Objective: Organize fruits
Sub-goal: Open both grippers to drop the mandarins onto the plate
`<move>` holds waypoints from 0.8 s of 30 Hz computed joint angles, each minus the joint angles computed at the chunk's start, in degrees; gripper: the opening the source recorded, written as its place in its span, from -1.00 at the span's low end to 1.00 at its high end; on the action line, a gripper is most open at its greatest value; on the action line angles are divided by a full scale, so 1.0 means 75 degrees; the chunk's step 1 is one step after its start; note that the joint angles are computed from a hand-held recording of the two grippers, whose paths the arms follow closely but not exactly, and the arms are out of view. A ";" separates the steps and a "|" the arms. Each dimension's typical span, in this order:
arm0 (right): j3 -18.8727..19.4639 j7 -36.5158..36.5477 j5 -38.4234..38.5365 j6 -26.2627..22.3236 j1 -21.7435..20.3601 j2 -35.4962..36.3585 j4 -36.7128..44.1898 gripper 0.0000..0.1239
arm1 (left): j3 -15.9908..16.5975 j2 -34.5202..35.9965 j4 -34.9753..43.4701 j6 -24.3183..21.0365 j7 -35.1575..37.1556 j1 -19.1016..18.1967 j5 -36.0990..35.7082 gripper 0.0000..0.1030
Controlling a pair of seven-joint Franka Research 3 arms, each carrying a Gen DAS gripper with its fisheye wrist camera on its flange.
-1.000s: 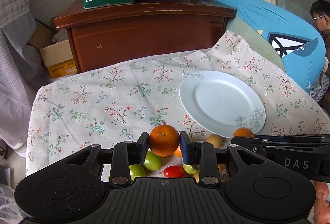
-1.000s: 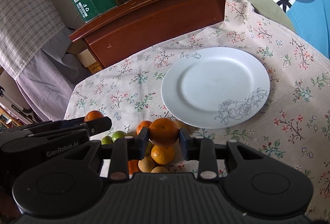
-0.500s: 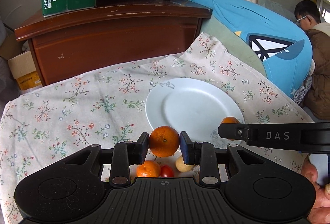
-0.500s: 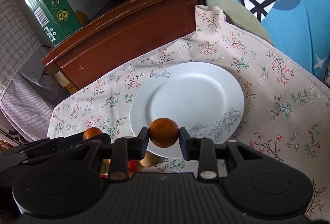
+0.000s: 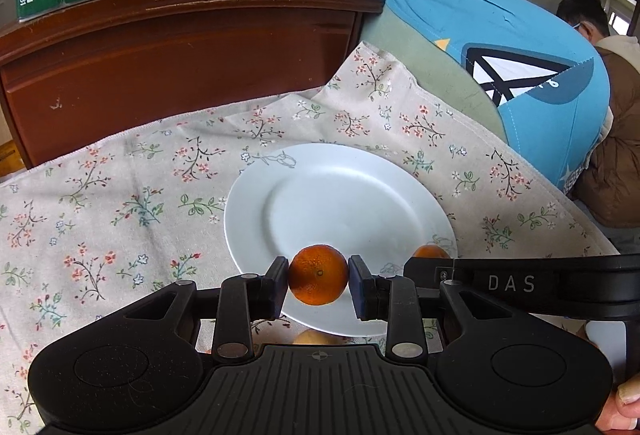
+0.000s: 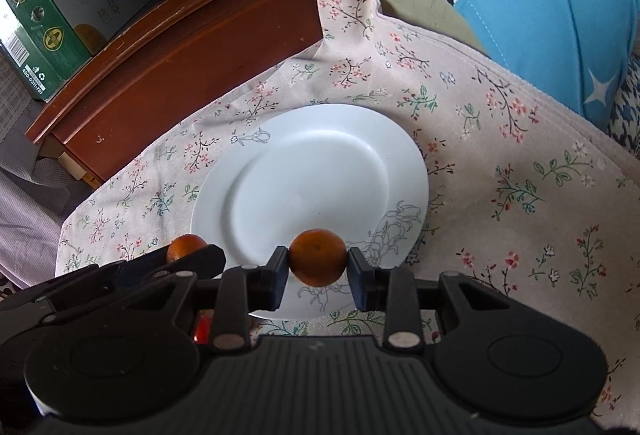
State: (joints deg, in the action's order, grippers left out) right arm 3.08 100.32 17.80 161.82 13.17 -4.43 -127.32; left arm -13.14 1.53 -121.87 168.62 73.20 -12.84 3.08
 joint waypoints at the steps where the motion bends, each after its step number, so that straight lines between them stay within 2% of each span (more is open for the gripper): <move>1: -0.0001 0.0030 -0.0035 0.0007 -0.0010 0.0015 0.0002 -0.49 | 0.0012 0.0036 0.0025 0.0000 -0.0112 -0.0007 0.0129 -0.43; 6: 0.0001 0.0269 -0.0164 0.0144 -0.0040 0.0057 0.0008 -0.44 | 0.0041 0.0031 0.0035 0.0014 -0.0561 -0.0029 0.0818 -0.38; 7: -0.0010 0.0236 -0.0094 0.0144 -0.0030 0.0057 0.0018 -0.42 | 0.0060 0.0007 0.0045 -0.0035 -0.0760 -0.0037 0.1021 -0.32; 8: -0.0014 0.0235 -0.0057 0.0148 -0.0027 0.0049 0.0016 -0.42 | 0.0100 -0.0022 0.0067 -0.0123 -0.1176 -0.0048 0.1408 -0.25; 10: -0.0027 0.0245 0.0034 0.0169 -0.0025 0.0029 0.0007 -0.41 | 0.0174 -0.0079 0.0111 -0.0241 -0.2094 -0.0033 0.2250 0.12; 11: -0.0037 0.0212 0.0110 0.0160 -0.0020 0.0022 0.0009 -0.39 | 0.0194 -0.0132 0.0103 -0.0293 -0.2460 -0.0011 0.2600 0.20; 13: -0.0067 -0.0033 0.0367 0.0131 0.0019 0.0015 0.0021 -0.27 | 0.0201 -0.0237 0.0108 -0.0474 -0.2917 0.0046 0.3085 0.46; 15: -0.0056 -0.0174 0.0417 0.0133 0.0035 -0.0004 0.0014 -0.25 | 0.0185 -0.0358 0.0077 -0.0602 -0.3076 0.0098 0.3202 0.62; 17: -0.0041 -0.0275 0.0422 0.0161 0.0047 -0.0035 0.0000 -0.25 | 0.0164 -0.0470 0.0056 -0.0769 -0.2998 0.0123 0.3101 0.67; 20: -0.0021 -0.0461 0.0406 0.0236 0.0070 -0.0086 -0.0034 -0.15 | 0.0134 -0.0627 0.0011 -0.0987 -0.2938 0.0160 0.3070 0.68; 24: -0.0025 -0.0791 0.0505 0.0198 0.0133 -0.0142 -0.0066 -0.06 | 0.0083 -0.0803 -0.0017 -0.1535 -0.2767 0.0157 0.2929 0.73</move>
State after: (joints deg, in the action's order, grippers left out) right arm 2.89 94.39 21.59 163.31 14.17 -5.50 -127.81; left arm -12.52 -4.49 -121.99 157.10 52.45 -11.66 25.05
